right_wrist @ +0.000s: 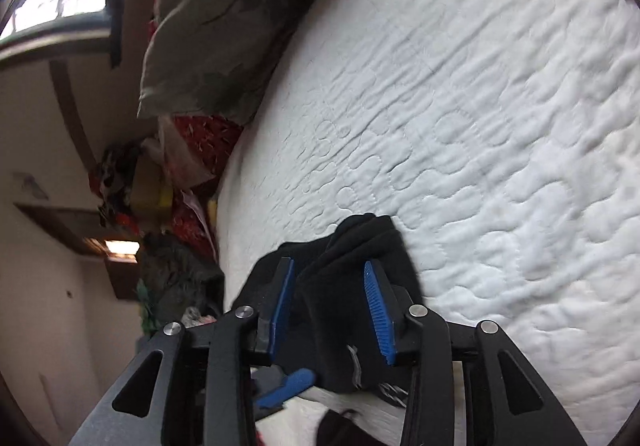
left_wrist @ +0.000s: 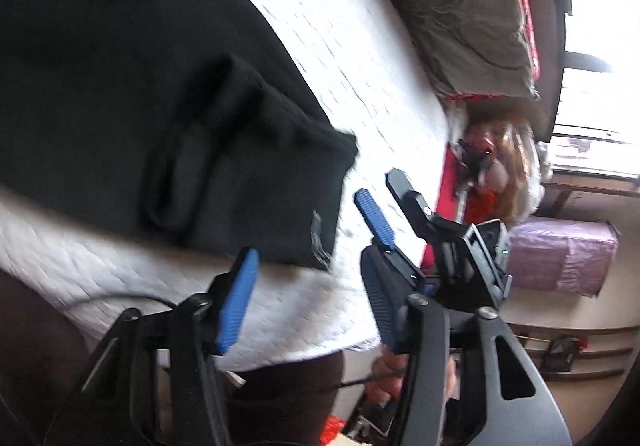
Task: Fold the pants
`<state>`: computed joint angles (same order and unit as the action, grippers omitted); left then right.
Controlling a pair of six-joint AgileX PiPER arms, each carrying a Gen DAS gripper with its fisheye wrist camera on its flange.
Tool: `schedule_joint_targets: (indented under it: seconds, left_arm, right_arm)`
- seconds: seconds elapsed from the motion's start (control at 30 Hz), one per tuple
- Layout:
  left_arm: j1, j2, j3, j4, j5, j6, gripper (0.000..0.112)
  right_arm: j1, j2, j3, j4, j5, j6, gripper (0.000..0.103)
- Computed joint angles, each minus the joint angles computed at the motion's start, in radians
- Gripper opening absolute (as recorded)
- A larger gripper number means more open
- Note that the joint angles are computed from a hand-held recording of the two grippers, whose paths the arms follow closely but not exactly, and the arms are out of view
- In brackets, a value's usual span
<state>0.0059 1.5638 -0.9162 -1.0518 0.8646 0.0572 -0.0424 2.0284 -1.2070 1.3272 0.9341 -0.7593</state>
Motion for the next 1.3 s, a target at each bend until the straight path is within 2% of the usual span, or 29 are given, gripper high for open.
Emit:
schedule_joint_targets:
  seconds: [0.13,0.27,0.37,0.43,0.5,0.57,0.67,0.73,0.83,1.0,1.1,1.17,1.3]
  left_arm:
    - [-0.066,0.056,0.002,-0.052,-0.041,-0.017,0.055]
    - [-0.083,0.097,0.016,-0.108,-0.079,-0.033,0.055]
    - [-0.107,0.116,-0.013,0.028,-0.100,-0.168,0.055]
    - [-0.129,0.159,-0.059,0.122,-0.093,-0.241,0.051]
    - [-0.121,0.164,-0.059,0.107,-0.089,-0.253,0.051]
    - [-0.094,0.170,-0.061,0.073,-0.048,-0.213,0.051]
    - [-0.046,0.117,-0.009,0.019,-0.021,-0.129,0.050]
    - [0.004,0.050,0.031,0.034,-0.008,-0.094,0.051]
    - [0.124,-0.059,0.076,0.094,0.023,-0.055,0.051]
    - [0.362,-0.169,0.068,0.284,0.090,-0.034,0.051]
    - [0.562,-0.170,0.039,0.342,0.158,0.029,0.056]
    - [0.715,-0.151,0.010,0.381,0.202,0.076,0.065]
    - [0.984,-0.079,-0.068,0.406,0.279,0.153,0.065]
  right_arm:
    - [-0.042,-0.009,0.031,0.017,0.020,-0.009,0.044]
    - [-0.032,0.027,-0.021,-0.016,0.026,0.029,0.044]
    - [0.019,0.061,-0.103,-0.082,-0.006,0.094,0.044]
    - [0.060,0.070,-0.154,-0.166,-0.050,0.148,0.042]
    - [0.112,0.072,-0.196,-0.263,-0.124,0.195,0.039]
    - [0.129,0.090,-0.230,-0.324,-0.128,0.245,0.039]
    - [0.098,0.063,-0.182,-0.245,-0.103,0.194,0.042]
    - [0.067,0.022,-0.119,-0.202,-0.080,0.126,0.042]
    - [0.028,-0.033,-0.020,-0.177,-0.066,0.049,0.050]
    - [-0.005,-0.078,0.128,-0.124,-0.070,-0.016,0.051]
    - [0.002,-0.133,0.208,-0.062,-0.108,-0.066,0.051]
    - [0.022,-0.181,0.237,-0.037,-0.134,-0.090,0.051]
    - [0.135,-0.254,0.208,-0.103,-0.179,-0.037,0.054]
